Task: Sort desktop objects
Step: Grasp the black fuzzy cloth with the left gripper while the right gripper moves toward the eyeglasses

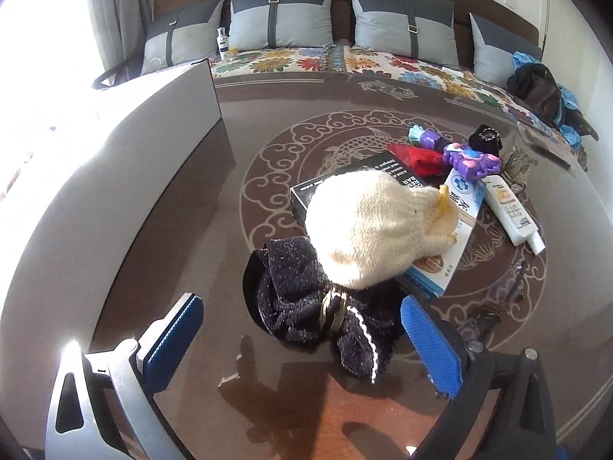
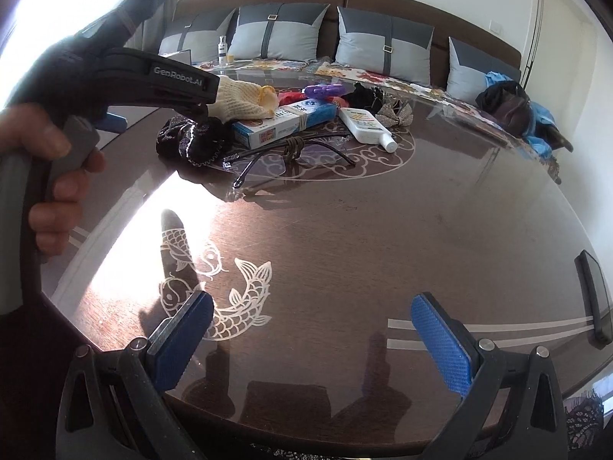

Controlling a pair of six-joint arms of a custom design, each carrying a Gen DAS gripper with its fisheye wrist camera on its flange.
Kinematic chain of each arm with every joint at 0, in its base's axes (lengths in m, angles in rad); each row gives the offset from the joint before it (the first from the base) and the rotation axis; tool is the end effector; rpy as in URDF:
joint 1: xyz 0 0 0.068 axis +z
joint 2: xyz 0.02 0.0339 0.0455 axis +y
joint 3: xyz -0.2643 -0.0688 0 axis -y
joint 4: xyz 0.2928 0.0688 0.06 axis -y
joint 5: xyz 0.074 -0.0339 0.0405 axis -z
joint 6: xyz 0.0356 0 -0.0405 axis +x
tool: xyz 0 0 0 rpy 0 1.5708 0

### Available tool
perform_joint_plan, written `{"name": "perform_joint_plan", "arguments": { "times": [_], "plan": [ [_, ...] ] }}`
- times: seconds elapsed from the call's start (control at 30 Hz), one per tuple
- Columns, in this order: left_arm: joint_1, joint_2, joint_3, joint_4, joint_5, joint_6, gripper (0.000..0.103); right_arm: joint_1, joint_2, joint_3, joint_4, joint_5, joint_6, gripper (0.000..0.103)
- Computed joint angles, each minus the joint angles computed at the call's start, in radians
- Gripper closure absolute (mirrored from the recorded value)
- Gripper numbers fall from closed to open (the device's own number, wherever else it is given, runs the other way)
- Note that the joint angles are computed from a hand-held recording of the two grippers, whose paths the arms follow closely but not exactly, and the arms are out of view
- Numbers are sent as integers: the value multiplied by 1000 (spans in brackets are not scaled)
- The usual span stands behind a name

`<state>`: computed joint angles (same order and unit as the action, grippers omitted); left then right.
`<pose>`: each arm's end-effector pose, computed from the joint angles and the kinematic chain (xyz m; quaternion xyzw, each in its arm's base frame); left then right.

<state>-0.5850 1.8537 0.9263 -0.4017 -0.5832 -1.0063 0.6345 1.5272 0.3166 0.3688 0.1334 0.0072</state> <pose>0.2962 -0.1727 0.0683 -0.2327 0.9225 0.1172 0.2847 0.1966 0.1388 0.0432 -0.2650 0.8941 0.0531 0.3572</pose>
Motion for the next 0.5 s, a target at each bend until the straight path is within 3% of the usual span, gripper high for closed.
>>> {"name": "perform_joint_plan", "arguments": {
  "times": [0.07,0.13,0.27,0.5],
  "plan": [
    [19,61,39,3,-7,33,0,-16,-11,-2,-9,-17,4,0],
    [28,36,-12,57,14,54,0,-32,-32,-9,-14,-30,6,0],
    [14,-127,-207,130,44,91,0,-71,-67,-11,-24,-64,14,0],
    [-67,-384,-428,76,-25,108,0,-155,-52,13,-44,-201,69,0]
  ]
}}
